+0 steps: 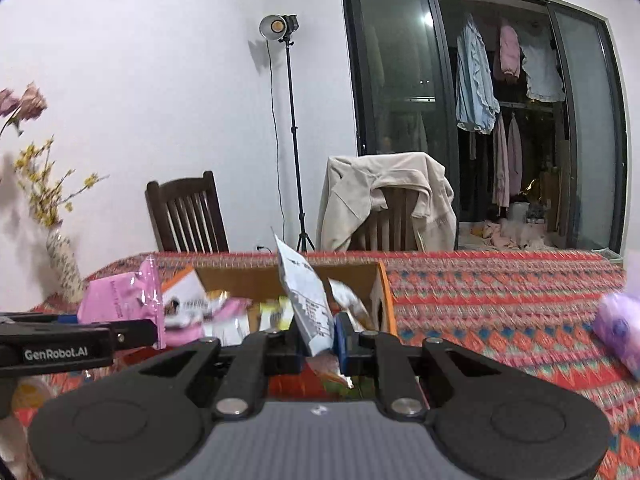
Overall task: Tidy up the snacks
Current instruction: 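Carry both held packets into the box and open both tools, then withdraw both tools from the box back to the snack pile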
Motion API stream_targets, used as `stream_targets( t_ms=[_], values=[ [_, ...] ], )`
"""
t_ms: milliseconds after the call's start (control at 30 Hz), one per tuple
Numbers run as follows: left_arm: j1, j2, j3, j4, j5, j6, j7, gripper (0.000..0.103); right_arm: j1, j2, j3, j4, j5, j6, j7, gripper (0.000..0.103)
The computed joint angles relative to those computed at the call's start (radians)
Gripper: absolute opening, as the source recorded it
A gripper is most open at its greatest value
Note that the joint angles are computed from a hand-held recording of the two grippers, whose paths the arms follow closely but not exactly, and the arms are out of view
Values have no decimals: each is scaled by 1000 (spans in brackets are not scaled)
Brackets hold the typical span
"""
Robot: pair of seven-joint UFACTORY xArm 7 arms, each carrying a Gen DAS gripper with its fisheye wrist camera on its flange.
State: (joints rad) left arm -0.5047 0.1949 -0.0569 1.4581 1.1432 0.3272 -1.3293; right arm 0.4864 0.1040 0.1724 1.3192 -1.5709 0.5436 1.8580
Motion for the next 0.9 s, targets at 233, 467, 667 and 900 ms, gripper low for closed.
stream_targets(
  t_ms=[233, 467, 667, 900],
  values=[
    [12, 211, 24, 267, -210, 43, 258, 60, 2, 265, -53, 340, 250, -22, -292, 15],
    [-15, 247, 126, 282, -278, -22, 276, 95, 24, 363, -99, 449, 427, -21, -468, 49],
    [-55, 191, 205, 194, -212, -86, 154, 103, 85, 260, -191, 311, 383, -117, -365, 100],
    [-40, 59, 189, 9, -76, -127, 2, 103, 96, 96, -152, 86, 241, -88, -255, 103]
  ],
)
